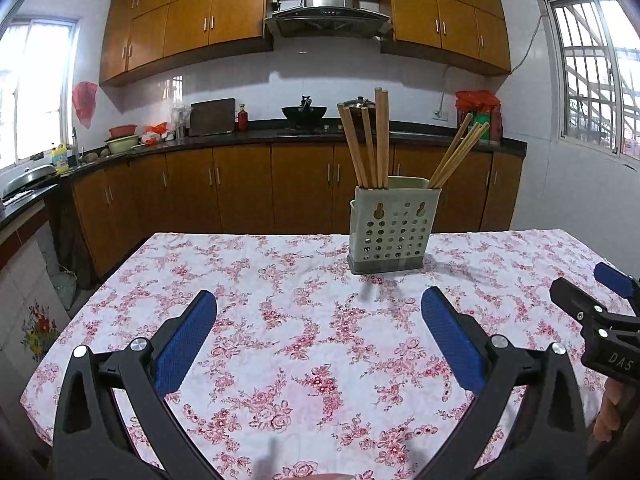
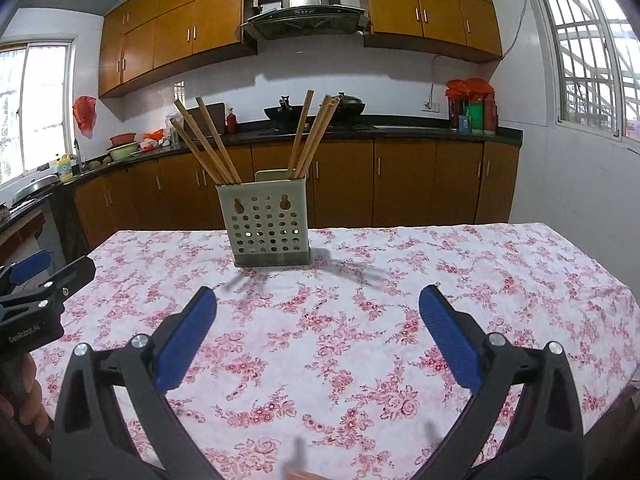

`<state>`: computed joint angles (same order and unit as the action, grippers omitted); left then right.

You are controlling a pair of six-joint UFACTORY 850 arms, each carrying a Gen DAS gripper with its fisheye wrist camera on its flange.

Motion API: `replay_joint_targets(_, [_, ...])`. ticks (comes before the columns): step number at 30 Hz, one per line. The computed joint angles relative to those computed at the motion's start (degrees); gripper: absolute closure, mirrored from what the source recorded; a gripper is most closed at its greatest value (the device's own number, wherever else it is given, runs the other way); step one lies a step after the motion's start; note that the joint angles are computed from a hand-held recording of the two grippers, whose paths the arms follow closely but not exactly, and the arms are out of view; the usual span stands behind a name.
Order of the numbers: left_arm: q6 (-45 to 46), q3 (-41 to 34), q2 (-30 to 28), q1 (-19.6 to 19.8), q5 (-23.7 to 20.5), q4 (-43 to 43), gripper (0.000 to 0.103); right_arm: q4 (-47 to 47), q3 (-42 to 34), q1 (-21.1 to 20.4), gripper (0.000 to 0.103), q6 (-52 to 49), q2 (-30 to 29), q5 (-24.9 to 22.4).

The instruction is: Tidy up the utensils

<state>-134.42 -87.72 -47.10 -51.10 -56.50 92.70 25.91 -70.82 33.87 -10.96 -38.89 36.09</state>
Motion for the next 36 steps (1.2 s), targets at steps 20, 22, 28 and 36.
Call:
replay_joint_targets(20, [0.08,0.1,0.03,0.02,0.34,0.21,0.002,-0.03,0.11,-0.11,0.004,0.44,0.06,-0.19])
replay_joint_targets(22, [0.11,0.06,0.02,0.02,0.37,0.18,0.002,0.21,0.05,-0.05,0.004,0.4,0.0,-0.25])
replay_joint_targets(28, [0.11,0.05,0.01,0.02,0.35,0.17,0.002,0.59,-0.11,0.06,0.004,0.47,-0.13,-0.46])
replay_joint_targets(36, [0.21,-0.06,-0.03,0.0,0.32,0.06,0.002,0.72,-0.1,0.12,0.004,0.51,-0.14,-0.54])
